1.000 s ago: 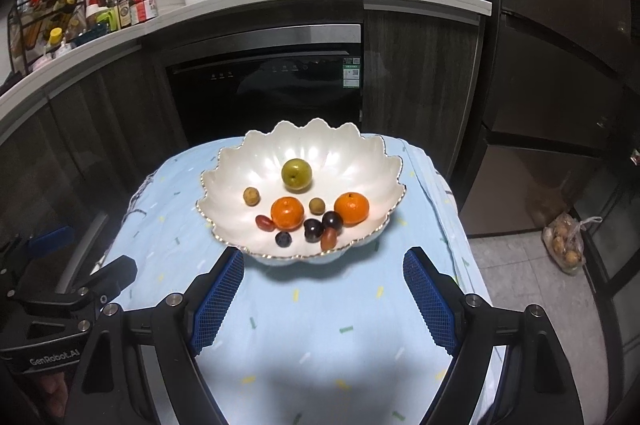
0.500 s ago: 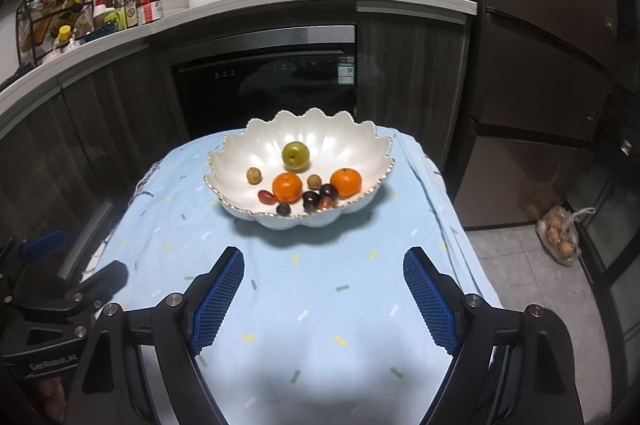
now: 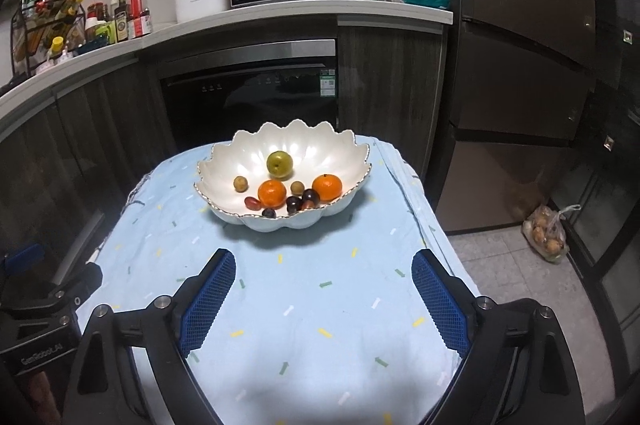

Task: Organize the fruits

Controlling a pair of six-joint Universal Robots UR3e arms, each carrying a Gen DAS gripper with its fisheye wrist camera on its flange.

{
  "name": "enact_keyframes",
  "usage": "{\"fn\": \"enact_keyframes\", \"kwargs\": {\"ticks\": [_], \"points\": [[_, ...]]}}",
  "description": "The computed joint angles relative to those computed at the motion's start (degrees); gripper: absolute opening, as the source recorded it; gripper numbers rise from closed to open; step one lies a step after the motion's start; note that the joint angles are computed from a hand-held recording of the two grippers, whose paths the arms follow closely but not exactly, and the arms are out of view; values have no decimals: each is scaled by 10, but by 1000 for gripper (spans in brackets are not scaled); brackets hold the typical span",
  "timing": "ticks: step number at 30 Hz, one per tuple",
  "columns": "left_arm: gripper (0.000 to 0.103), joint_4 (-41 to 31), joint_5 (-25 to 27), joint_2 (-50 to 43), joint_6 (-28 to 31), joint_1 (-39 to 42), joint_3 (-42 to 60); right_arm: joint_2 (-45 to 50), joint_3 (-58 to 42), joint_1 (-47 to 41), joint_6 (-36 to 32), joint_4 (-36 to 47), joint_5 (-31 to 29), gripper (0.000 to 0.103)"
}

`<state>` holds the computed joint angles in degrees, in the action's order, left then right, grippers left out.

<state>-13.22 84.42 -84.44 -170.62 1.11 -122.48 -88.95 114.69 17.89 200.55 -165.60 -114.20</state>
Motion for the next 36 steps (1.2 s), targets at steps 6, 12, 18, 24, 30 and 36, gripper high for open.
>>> {"fn": "enact_keyframes", "kwargs": {"ticks": [6, 12, 18, 24, 30, 36], "points": [[103, 1, 5, 7, -4, 0, -3, -6, 5, 1, 1, -3, -2, 91], [103, 0, -1, 13, -3, 5, -6, -7, 7, 2, 1, -7, -3, 91], [103, -8, -9, 18, -1, 8, -6, -6, 7, 2, 2, -7, -5, 91], [103, -18, -22, 20, 0, 12, -5, -8, 8, 1, 1, -7, -2, 91], [103, -21, -26, 23, -1, 14, -5, -8, 8, 1, 0, -6, -1, 91], [103, -24, -29, 22, 1, 16, -2, -8, 8, 1, 0, -7, -1, 91]]}}
